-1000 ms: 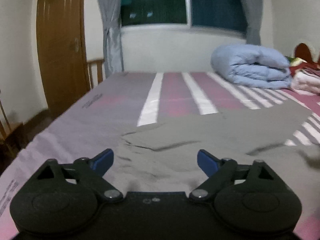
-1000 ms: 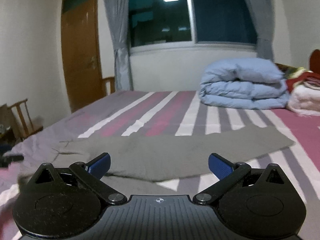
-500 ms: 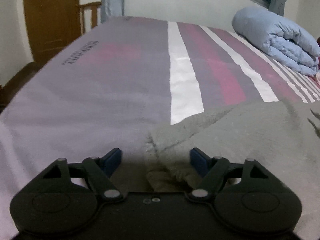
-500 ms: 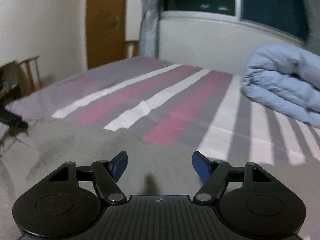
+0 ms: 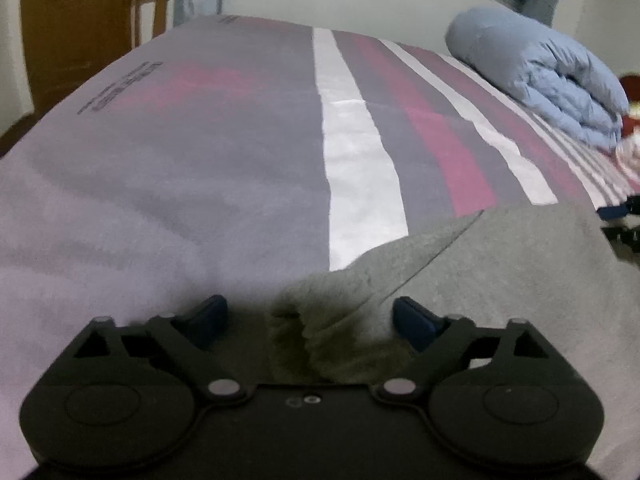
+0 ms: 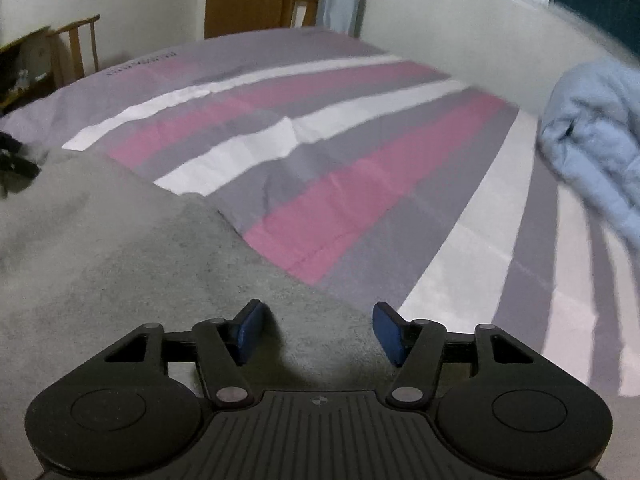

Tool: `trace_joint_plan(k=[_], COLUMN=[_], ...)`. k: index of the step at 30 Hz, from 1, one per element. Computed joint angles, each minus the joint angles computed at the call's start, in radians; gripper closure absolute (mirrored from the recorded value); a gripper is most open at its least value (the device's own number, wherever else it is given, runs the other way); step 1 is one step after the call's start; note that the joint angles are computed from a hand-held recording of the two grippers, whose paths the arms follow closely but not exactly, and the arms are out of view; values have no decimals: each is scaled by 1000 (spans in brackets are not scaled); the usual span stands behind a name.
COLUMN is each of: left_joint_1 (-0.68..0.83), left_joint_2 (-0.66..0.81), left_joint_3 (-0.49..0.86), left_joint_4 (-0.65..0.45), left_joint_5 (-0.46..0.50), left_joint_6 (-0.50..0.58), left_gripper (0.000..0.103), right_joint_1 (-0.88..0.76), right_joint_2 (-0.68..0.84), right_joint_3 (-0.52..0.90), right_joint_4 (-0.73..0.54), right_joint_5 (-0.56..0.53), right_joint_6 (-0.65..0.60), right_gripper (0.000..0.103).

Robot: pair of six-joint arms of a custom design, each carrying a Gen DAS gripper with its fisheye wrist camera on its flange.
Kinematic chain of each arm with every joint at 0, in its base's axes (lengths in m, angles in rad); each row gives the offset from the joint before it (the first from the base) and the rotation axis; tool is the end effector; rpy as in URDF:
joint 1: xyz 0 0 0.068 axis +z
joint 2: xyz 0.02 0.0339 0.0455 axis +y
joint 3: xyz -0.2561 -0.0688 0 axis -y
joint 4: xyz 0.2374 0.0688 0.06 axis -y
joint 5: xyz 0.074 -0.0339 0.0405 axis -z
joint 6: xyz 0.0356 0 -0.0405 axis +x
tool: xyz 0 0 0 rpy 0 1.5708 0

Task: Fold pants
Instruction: 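Move both grippers down to the grey sweatpants' leg cuffs, then close the left gripper on one cuff while the right gripper grips the other cuff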

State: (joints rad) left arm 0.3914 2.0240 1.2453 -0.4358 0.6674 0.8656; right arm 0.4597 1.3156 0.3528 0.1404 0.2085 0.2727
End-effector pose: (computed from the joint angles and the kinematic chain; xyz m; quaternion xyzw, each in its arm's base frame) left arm 0.3586 0.1241 0.1242 0.2748 0.8902 -0.1623 0.3250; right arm 0.1953 0.0885 0.1210 -0.0486 0.9253 0.0397 0.3741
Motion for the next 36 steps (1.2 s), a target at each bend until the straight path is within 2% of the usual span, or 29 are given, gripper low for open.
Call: trace_joint_plan(k=[1, 2, 3, 4, 5, 6, 9, 12, 15, 17, 20, 22, 24, 26, 27, 29, 30, 32, 33, 34, 35, 36], left_joint_1=[-4, -1, -3, -8, -7, -3, 23, 70, 133, 188, 276, 340, 413, 494, 529, 604, 629, 654, 647, 636, 605, 569], left_joint_2=[0, 4, -8, -28, -44, -61, -133, -176, -224, -245, -252, -232, -200, -157, -148, -110, -98, -78, -86, -92, -122, -143], left_joint_3=[3, 16, 5, -21, -37, -51, -121, -126, -123, -105, -58, -20, 6, 21, 14, 10, 0, -17, -32, -36, -57, -63], left_joint_4=[-9, -41, -34, -8, -6, -11, 29, -25, -106, -214, -424, -594, -779, -963, -1013, -1107, -1110, -1055, -1003, -952, -858, -779], left_joint_5=[8, 36, 37, 31, 39, 53, 91, 162, 264, 339, 421, 454, 463, 446, 439, 413, 397, 355, 344, 345, 361, 368], left_joint_6=[16, 36, 34, 41, 63, 78, 117, 179, 230, 325, 515, 679, 882, 1105, 1186, 1317, 1337, 1306, 1257, 1198, 1081, 957], left_gripper=[52, 62, 66, 73, 81, 85, 87, 89, 93, 93, 93, 93, 95, 98, 98, 101, 101, 101, 101, 101, 99, 81], right_joint_1=[4, 3, 23, 46, 63, 79, 173, 292, 519, 724, 1068, 1289, 1454, 1544, 1574, 1594, 1591, 1547, 1503, 1476, 1437, 1391], right_joint_2=[9, 11, -5, -16, -32, -59, -206, -399, -513, -511, -361, -176, -7, 103, 142, 197, 195, 180, 169, 158, 127, 86], right_joint_3=[2, 1, 2, 12, 12, 2, -27, -34, 18, 88, 236, 355, 453, 522, 546, 577, 571, 552, 538, 520, 487, 447], right_joint_4=[-2, 0, -23, -55, -78, -87, -187, -360, -591, -783, -1177, -1458, -1621, -1668, -1666, -1655, -1633, -1565, -1522, -1497, -1446, -1393], right_joint_5=[-3, -12, 5, 41, 69, 80, 181, 281, 460, 611, 787, 813, 782, 741, 728, 719, 725, 742, 751, 761, 777, 787], right_joint_6=[10, 9, 24, 33, 31, 37, 87, 162, 310, 505, 991, 1380, 1643, 1758, 1784, 1821, 1832, 1803, 1766, 1749, 1717, 1674], right_gripper=[46, 50, 66, 91, 97, 99, 101, 101, 101, 101, 102, 102, 102, 102, 102, 102, 102, 101, 101, 99, 97, 94])
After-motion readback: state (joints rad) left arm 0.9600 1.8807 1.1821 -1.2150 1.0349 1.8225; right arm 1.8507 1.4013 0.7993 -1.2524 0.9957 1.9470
